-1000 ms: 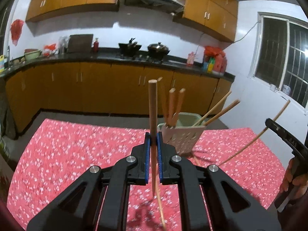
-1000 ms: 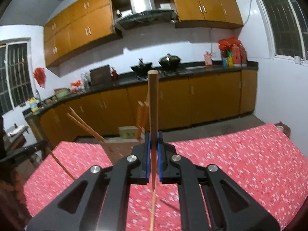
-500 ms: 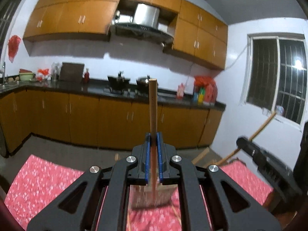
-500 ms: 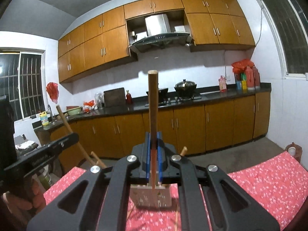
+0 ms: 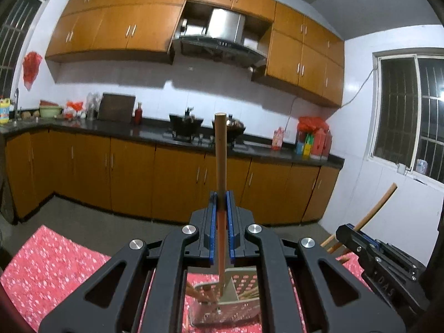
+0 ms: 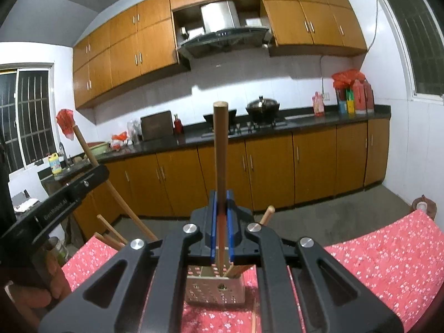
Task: Organize utensils
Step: 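Open the left tool into the holder while the right tool releases its chopstick, then close the left tool on a chopstick while the right tool grasps the last one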
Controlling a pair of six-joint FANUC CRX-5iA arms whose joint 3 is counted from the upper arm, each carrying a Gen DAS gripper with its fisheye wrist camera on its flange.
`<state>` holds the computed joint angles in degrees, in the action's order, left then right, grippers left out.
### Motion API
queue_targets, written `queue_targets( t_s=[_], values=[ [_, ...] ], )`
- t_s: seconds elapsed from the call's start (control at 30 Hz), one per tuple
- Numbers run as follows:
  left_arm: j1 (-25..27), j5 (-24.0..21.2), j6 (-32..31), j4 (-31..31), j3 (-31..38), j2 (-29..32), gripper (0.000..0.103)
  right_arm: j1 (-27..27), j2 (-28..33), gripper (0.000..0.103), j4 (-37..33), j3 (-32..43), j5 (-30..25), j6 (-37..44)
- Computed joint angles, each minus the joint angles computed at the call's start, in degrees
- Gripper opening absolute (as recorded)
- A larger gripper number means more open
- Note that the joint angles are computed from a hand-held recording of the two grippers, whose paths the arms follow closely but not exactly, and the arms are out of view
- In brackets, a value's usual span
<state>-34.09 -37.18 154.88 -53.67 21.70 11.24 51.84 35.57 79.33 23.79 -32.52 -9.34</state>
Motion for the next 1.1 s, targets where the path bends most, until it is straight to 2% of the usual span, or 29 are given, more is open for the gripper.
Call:
queue_targets(
  t_s=[0.17, 0.3, 0.33, 0.37, 0.43, 0.67, 0.8, 0.9, 0.97, 1.03, 1.1],
  values=[
    [1.35, 1.59, -3.37, 4.68, -0.83, 0.17, 0.007, 0.59, 0.52, 0.008, -3.63, 0.63, 0.15, 2.73],
    [1.46, 2.65, -3.84, 5.21, -1.89, -0.93, 0.008, 0.45, -0.40, 0.019, -1.57, -0.84, 0.47, 0.24],
    [1.36, 2.66, -3.79, 5.07, -2.16, -1.36, 0.011, 0.34, -0.64, 0.020, -1.22, -1.12, 0.59, -0.09],
    [1.43, 2.67, -3.79, 5.10, -2.19, -1.51, 0.022, 0.32, -1.07, 0.020, -0.45, -1.66, 0.53, -0.84],
    [0.76, 1.81, -1.84, 3.19, -2.20, -2.03, 0.037, 0.24, -2.07, 0.020, 1.54, -3.06, 0.51, -2.70],
    [-0.68, -0.34, 1.00, 0.27, -3.83, -5.08, 0.038, -0.04, -7.83, 0.020, 11.12, -11.09, -0.48, -12.19],
    [-1.67, -2.24, 2.85, -0.85, -7.97, -8.94, 0.038, 0.45, -11.58, 0.022, 13.51, -17.22, -2.26, -16.59],
    [-2.22, -3.99, 3.29, -0.68, -11.11, -11.09, 0.038, 1.54, -13.63, 0.026, 10.07, -21.84, -4.16, -16.06],
    [-2.70, -6.30, 3.11, -0.36, -13.62, -12.09, 0.038, 2.42, -13.95, 0.026, 4.51, -23.47, -4.83, -12.89],
    [-2.45, -8.02, 1.63, 1.53, -15.62, -12.08, 0.038, 3.39, -13.46, 0.026, -3.80, -24.17, -4.95, -7.85],
    [-0.97, -7.83, -1.40, 5.51, -17.61, -11.91, 0.038, 4.46, -12.30, 0.026, -13.48, -23.91, -5.08, -2.21]
  ],
)
